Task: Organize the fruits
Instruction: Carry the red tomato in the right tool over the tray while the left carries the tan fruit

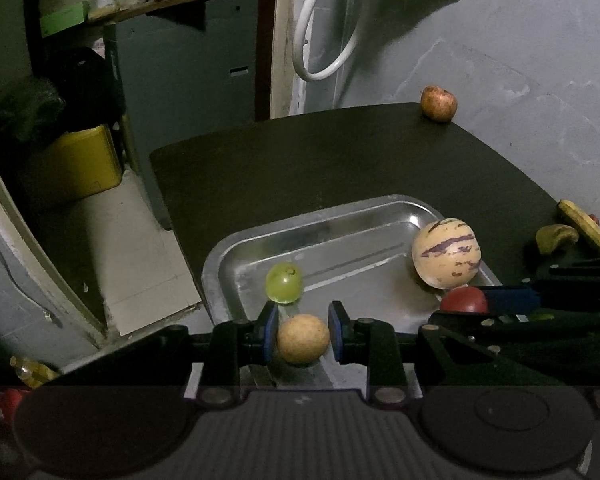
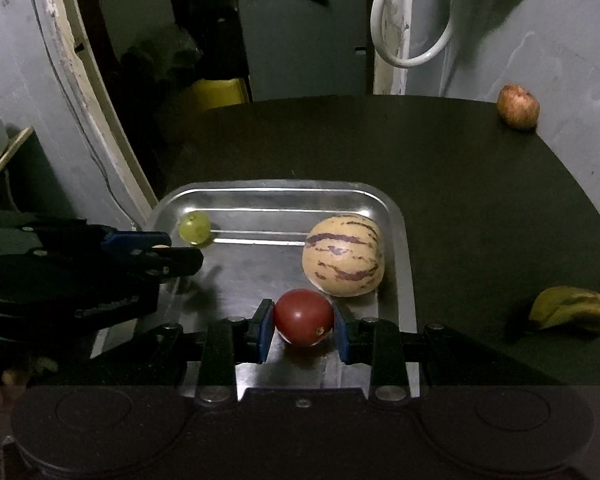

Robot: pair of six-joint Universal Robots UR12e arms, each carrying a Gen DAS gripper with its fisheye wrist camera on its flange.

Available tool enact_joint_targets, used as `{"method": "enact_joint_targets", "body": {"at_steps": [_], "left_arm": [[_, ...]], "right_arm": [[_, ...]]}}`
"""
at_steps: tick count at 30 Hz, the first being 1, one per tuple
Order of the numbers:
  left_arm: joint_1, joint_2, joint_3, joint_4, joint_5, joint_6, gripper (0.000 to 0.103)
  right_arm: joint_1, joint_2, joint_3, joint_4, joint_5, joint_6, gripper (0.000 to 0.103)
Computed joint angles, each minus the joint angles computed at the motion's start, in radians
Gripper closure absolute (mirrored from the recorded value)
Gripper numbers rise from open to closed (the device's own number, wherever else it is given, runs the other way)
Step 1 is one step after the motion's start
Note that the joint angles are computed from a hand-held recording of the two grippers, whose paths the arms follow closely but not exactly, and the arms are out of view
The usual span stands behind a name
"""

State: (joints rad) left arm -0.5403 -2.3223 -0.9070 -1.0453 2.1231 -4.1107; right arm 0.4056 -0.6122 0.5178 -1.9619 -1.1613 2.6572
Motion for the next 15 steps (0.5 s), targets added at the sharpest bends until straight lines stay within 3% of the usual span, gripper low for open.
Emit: {"method": "enact_joint_targets", "body": {"at_steps": [15], "left_arm": [[0.001,-0.011,0.014,-0.028,0.0,-0.011,0.073]], "right_arm": [[0.001,0.001,0.013,-0.01,-0.018,-0.029,0.069]]}}
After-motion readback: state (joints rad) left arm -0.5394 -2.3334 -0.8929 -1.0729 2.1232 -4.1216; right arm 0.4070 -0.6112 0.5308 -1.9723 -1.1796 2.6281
